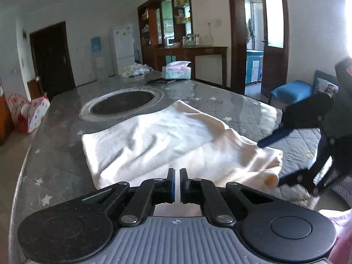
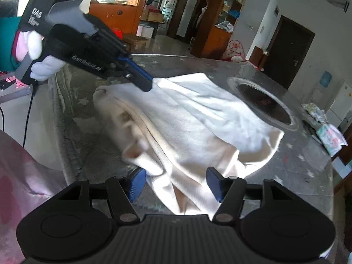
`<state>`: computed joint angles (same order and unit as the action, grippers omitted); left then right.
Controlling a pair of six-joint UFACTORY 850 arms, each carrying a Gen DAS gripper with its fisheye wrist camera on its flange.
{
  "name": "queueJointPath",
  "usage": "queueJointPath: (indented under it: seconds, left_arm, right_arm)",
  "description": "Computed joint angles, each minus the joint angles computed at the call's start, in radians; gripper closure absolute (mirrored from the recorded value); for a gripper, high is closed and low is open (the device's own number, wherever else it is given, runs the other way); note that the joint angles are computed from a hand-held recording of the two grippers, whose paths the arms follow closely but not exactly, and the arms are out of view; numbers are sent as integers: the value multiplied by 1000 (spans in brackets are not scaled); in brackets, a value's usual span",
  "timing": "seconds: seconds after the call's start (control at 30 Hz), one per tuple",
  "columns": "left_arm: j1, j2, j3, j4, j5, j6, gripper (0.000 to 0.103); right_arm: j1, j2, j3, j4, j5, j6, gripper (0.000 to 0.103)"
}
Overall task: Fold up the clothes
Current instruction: 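Grasp the hem with the left gripper while the right gripper grasps the hem corner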
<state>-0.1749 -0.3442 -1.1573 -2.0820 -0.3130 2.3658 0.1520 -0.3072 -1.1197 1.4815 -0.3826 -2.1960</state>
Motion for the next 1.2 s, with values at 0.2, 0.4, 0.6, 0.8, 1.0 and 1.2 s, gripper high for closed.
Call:
queueJointPath:
  seconds: [0.2, 0.4, 0.6, 0.8, 1.0, 1.2]
  left_arm:
    - [23, -4, -2, 159, 5, -148, 95]
    - [44, 90, 106, 191, -3, -99, 61]
    - [-3, 143, 199, -25, 3, 277, 46]
    - [-50, 86, 179, -467, -4, 689, 67]
    - [-22, 53, 111, -261, -18, 397, 89]
    - [-6, 24, 51, -107, -17, 168, 89]
  right_arm:
    - [-11, -42, -50, -60, -59, 88, 72]
    - [-34, -63, -101, -189, -137, 313, 88]
    - [-45, -80, -137, -214, -181, 419, 91]
    - [-41, -72, -130, -202, -172, 408, 91]
    - [-37, -42, -80, -144, -144, 287, 64]
    - [-17, -24, -24, -12, -92, 47, 50]
